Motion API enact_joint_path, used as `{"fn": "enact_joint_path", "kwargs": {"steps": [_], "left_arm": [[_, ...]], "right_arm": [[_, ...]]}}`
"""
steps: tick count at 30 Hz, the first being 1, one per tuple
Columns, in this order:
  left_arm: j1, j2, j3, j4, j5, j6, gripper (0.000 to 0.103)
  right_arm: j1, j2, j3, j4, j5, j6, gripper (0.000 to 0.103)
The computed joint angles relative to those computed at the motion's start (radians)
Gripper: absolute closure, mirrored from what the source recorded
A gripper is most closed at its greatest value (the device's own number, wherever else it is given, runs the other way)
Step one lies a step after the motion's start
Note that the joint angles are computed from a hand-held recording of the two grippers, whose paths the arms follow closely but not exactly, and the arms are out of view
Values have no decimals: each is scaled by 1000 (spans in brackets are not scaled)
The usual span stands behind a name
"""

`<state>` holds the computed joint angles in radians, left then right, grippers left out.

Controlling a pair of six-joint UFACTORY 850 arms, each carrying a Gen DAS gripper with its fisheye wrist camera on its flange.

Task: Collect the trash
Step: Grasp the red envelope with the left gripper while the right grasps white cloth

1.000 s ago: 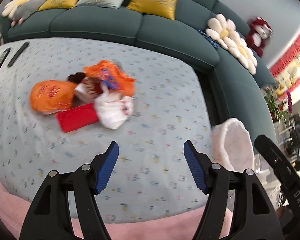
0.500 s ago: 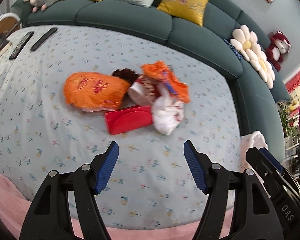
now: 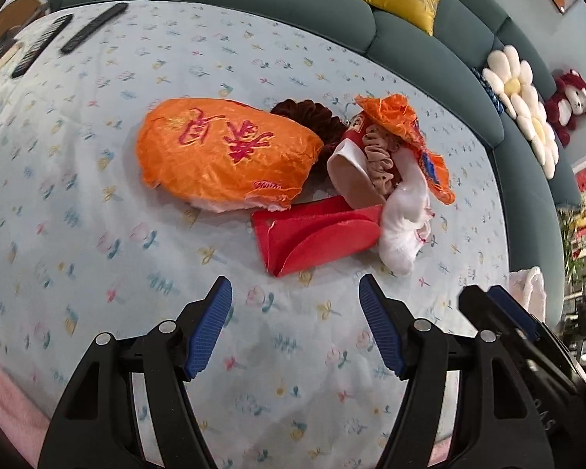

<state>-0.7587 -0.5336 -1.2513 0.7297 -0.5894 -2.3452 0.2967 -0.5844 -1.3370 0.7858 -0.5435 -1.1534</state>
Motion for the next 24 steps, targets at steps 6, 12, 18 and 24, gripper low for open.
{"fn": "enact_joint_path", "kwargs": {"steps": [6, 12, 18, 24], "left_arm": [[35, -30, -1, 3, 46, 43, 41], [52, -36, 12, 61, 111, 27, 65], [53, -37, 22, 131, 159, -33, 89], [31, -31, 3, 138, 109, -37, 98]], "right_arm": [[28, -75, -57, -79, 13, 93, 51], [37, -146, -118, -135, -25, 172, 62], [43, -173, -132, -136, -64, 172, 97], [30, -134, -95, -63, -79, 89, 101]]}}
